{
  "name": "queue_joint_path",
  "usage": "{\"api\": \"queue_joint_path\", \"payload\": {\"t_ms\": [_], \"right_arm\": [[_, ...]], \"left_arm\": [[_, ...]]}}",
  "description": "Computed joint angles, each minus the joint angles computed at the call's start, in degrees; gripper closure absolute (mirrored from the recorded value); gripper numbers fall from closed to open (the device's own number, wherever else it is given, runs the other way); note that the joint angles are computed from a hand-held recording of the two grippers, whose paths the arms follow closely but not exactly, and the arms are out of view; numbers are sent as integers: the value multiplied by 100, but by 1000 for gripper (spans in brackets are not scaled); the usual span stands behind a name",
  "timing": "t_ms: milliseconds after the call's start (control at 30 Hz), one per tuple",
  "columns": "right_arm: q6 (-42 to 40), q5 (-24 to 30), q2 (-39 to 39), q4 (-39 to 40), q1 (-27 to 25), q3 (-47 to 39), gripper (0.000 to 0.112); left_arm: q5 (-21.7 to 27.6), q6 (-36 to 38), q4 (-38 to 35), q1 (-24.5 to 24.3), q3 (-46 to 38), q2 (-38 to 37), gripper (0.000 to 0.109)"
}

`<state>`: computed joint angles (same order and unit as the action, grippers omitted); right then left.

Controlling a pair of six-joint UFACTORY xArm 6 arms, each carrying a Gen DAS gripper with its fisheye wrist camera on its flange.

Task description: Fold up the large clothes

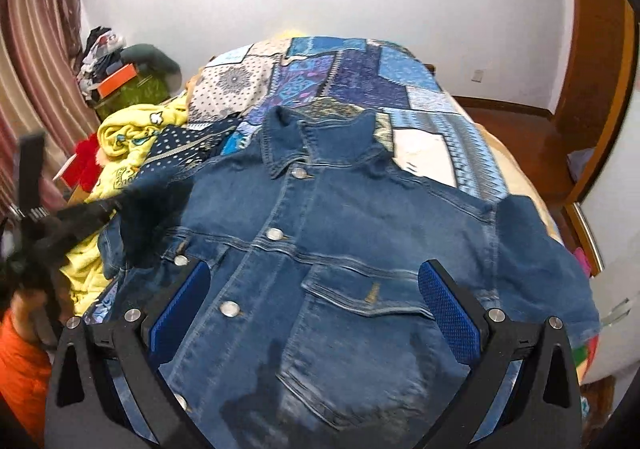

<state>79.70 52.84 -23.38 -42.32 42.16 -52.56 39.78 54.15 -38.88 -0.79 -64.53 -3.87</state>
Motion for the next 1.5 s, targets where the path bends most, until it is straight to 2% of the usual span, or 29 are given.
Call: {"api": "queue_joint_path", "payload": {"t_ms": [167, 300, 367, 400, 433, 500, 567, 633, 733, 933, 1067, 1233, 1333, 1500], "right_arm": [[281, 27, -501, 36, -11, 431, 9], [495, 6, -812, 79, -63, 702, 9], [584, 22, -902, 80, -63, 777, 9], [613, 29, -923, 74, -74, 795, 9], [636, 51, -970, 64, -67, 830, 9], [668, 81, -992, 45, -74, 855, 9], [664, 87, -997, 52, -93, 874, 9], [642, 60, -954, 84, -119, 861, 9], [587, -22, -863, 144, -153, 822, 9], [410, -236, -579, 306, -196, 672, 9], [311, -268, -390, 382, -203, 556, 9], [98, -202, -193, 527, -276, 466, 9], [44, -430, -180, 707, -398, 532, 9], [-46, -481, -108, 809, -447, 518, 9]], "left_arm": [[328, -189, 472, -327, 588, -304, 99], [470, -543, 701, -335, 762, -456, 96], [606, -637, 522, -123, 651, -486, 77], [646, -660, 443, 4, 570, -496, 56], [579, -652, 225, 207, 508, -548, 45], [544, -614, -71, 534, 347, -555, 42], [724, -659, -217, 842, 27, -376, 38], [891, -787, -419, 1208, -285, -109, 30], [1023, -1161, -498, 1583, -589, 294, 29], [1934, -2395, -1143, 2355, -1211, 1388, 29], [2109, -2799, -1179, 2409, -1391, 1837, 29], [2879, -3213, -1558, 2486, -1875, 2583, 29], [2710, -3361, -1655, 2421, -2021, 2785, 29], [2536, -3367, -1613, 2328, -2520, 3187, 29]]}}
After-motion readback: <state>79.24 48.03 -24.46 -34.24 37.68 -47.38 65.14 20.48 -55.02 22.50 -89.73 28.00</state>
